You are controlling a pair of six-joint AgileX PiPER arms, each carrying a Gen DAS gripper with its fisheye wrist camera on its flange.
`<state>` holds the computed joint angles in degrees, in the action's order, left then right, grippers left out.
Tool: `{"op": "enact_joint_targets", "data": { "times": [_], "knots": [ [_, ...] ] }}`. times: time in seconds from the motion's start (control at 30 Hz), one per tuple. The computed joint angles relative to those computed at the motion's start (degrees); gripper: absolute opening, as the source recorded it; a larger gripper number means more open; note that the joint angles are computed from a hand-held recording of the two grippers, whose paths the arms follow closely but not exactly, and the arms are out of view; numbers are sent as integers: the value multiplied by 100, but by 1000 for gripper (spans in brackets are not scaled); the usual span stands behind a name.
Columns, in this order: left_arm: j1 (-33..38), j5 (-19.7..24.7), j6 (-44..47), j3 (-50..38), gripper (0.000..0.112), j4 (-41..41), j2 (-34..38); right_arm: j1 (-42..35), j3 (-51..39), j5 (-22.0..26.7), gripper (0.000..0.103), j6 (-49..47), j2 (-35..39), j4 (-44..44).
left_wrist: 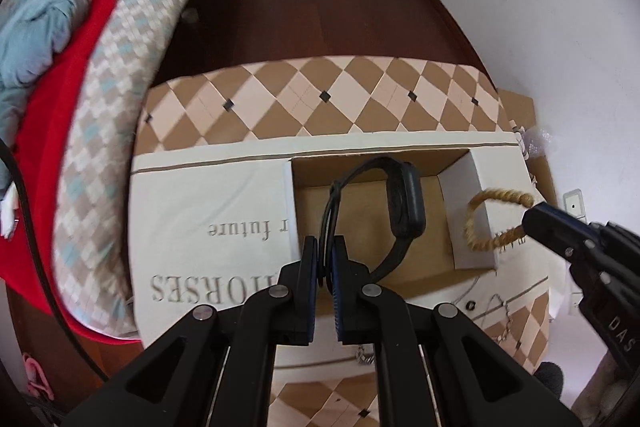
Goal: Organize jewelry
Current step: 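Carry the watch band and bead bracelet into the white box while opening both tools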
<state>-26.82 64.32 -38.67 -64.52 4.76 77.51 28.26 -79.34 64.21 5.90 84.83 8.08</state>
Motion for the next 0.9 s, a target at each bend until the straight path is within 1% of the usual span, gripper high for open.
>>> {"op": "enact_joint_targets", "data": {
  "times": [0.17, 0.3, 0.37, 0.43, 0.47, 0.5, 0.53, 0.57, 0.6, 0.63, 0.67, 0.7, 0.77, 0.83, 0.9],
  "knots": [
    [535, -273, 648, -8, 6, -697, 359, -169, -31, -93, 9, -321, 479, 334],
    [741, -183, 878, -121, 15, -1016, 587, -367, -137, -65, 10, -622, 831, 850],
    [746, -214, 924, -128, 15, -1099, 578, -433, -210, 5, 10, -776, 967, 1067],
    [684, -143, 846, -218, 16, -997, 593, -430, -277, 43, 10, -751, 1063, 1092],
    [625, -69, 789, -302, 22, -907, 620, -386, -330, 74, 10, -675, 1099, 995],
    [568, -38, 713, -347, 36, -808, 602, -348, -366, 92, 13, -611, 1105, 909],
    [541, -8, 651, -380, 48, -698, 587, -307, -357, 62, 22, -531, 1076, 783],
    [454, 49, 479, -430, 72, -479, 559, -246, -331, 7, 31, -420, 1019, 600],
    [437, 17, 391, -414, 79, -374, 498, -228, -307, -24, 48, -365, 964, 515],
    [390, -27, 225, -363, 79, -196, 376, -200, -262, -56, 62, -291, 906, 382],
    [362, 7, 140, -353, 82, -80, 334, -115, -232, -77, 65, -121, 836, 118],
    [318, 82, 28, -333, 93, 60, 287, -60, -179, -102, 66, -15, 772, -56],
    [191, 186, -229, -281, 103, 418, 226, 144, -122, -46, 72, 393, 699, -677],
    [-42, 298, -580, -151, 103, 855, 127, 329, 1, -38, 96, 733, 616, -1186],
    [-309, 359, -968, 58, 103, 1229, -15, 570, 176, 7, 102, 1106, 574, -1774]
  ]
}}
